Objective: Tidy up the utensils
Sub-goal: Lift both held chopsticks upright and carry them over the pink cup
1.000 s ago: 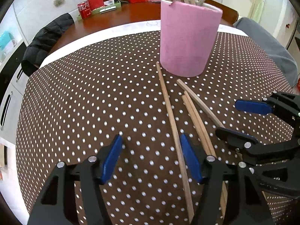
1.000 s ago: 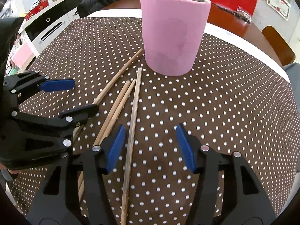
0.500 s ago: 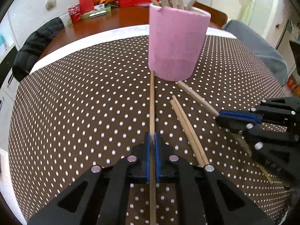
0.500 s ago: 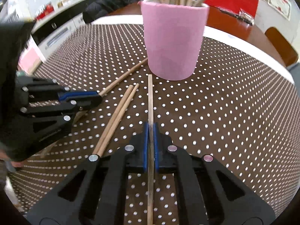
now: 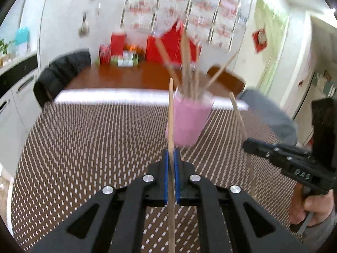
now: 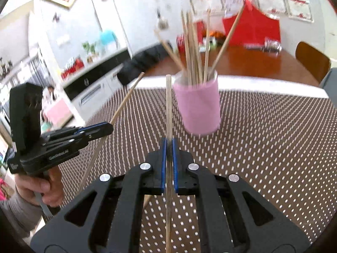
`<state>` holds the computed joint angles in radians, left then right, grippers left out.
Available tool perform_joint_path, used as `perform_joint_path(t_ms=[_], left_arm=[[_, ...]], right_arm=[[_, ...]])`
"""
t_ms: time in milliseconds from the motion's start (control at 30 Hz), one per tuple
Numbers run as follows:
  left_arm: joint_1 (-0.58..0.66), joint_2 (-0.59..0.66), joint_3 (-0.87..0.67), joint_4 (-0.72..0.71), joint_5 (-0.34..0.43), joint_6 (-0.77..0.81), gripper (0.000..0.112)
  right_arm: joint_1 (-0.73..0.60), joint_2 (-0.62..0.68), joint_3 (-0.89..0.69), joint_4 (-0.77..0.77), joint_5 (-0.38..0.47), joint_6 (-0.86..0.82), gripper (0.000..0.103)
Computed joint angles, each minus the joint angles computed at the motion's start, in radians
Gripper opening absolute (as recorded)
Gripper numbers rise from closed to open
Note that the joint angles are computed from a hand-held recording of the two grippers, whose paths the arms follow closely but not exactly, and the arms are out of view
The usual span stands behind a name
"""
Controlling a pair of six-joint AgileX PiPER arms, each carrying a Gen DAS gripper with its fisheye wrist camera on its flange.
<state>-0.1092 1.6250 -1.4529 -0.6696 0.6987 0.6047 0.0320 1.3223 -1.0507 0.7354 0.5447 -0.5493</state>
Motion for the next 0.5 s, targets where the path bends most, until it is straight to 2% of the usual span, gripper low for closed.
perform_joint_path(t_ms=[133, 233, 400, 500], left_arm=[[-0.021, -0.047, 0.012, -0.144, -0.108, 0.119, 0.005], [-0.04, -0.036, -0.041, -0.191, -0.136, 0.157, 0.005], [-0.066, -0.029, -0.107, -0.222, -0.164, 0.151, 0.005], [-0.072, -0.031, -0.135, -0.302, -0.189, 0.201, 0.005]], right_arm=[[-0.009, -0.023, -0.028, 0.048, -0.051, -0.011, 0.005], [-0.003, -0.034, -0.065, 0.034, -0.085, 0.012, 0.005], [-0.012, -0.022, -0.16, 0.017, -0.082, 0.027, 0.005], [-0.016, -0.022, -0.203, 0.001, -0.073, 0.033, 0.005]])
